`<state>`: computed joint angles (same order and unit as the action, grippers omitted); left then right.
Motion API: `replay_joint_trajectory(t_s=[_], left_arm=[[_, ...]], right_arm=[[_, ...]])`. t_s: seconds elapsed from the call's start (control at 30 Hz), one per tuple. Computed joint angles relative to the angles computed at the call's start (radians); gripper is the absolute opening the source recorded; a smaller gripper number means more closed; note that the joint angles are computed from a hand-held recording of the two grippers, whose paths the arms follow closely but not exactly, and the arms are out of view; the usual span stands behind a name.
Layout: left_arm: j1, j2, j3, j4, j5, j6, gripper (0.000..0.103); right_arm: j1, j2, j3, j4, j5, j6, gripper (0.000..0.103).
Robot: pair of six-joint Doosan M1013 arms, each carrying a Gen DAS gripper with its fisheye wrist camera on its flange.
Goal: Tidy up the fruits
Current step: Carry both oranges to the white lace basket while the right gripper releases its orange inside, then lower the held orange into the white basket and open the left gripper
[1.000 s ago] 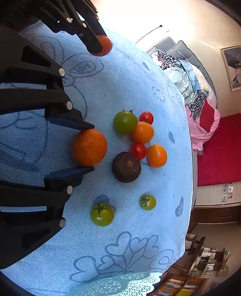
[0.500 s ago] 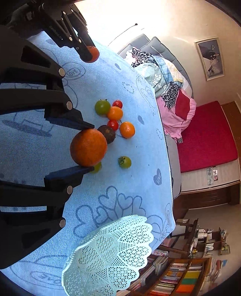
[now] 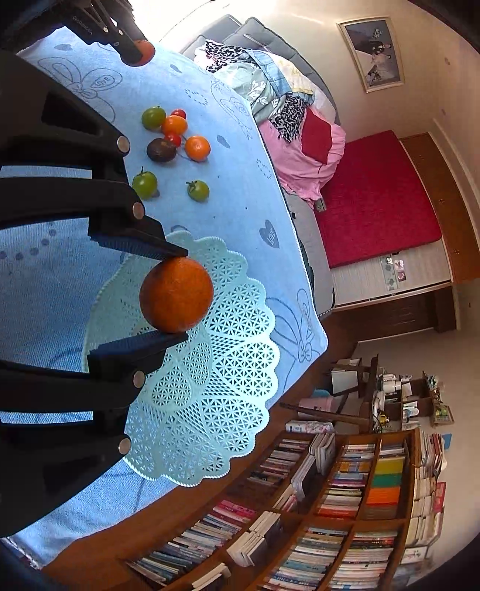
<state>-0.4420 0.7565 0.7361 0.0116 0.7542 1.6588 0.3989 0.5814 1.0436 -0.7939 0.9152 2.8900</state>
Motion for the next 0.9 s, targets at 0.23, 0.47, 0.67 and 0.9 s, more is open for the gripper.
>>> replay_joint_trajectory(t_s=[0.23, 0.47, 0.67, 0.9], left_arm=[[-0.022, 0.021, -0.044, -0.028, 0.021, 0.047, 0.040], [-0.045, 0.047, -0.094, -0.063, 0.046, 0.095, 0.040], [-0.064, 0.074, -0.143, -0.092, 0.072, 0.130, 0.040], [-0.085, 0.119, -0.230, -0.140, 0.114, 0.185, 0.040]], right_arm=[[-0.015, 0.000, 0.011, 0.014, 0.047, 0.007, 0.040], [-0.031, -0.009, 0.027, 0.040, 0.021, 0.019, 0.054], [-0.029, -0.025, 0.045, 0.002, 0.013, 0.070, 0.058], [-0.035, -0.066, 0.098, -0.070, 0.014, 0.210, 0.065]])
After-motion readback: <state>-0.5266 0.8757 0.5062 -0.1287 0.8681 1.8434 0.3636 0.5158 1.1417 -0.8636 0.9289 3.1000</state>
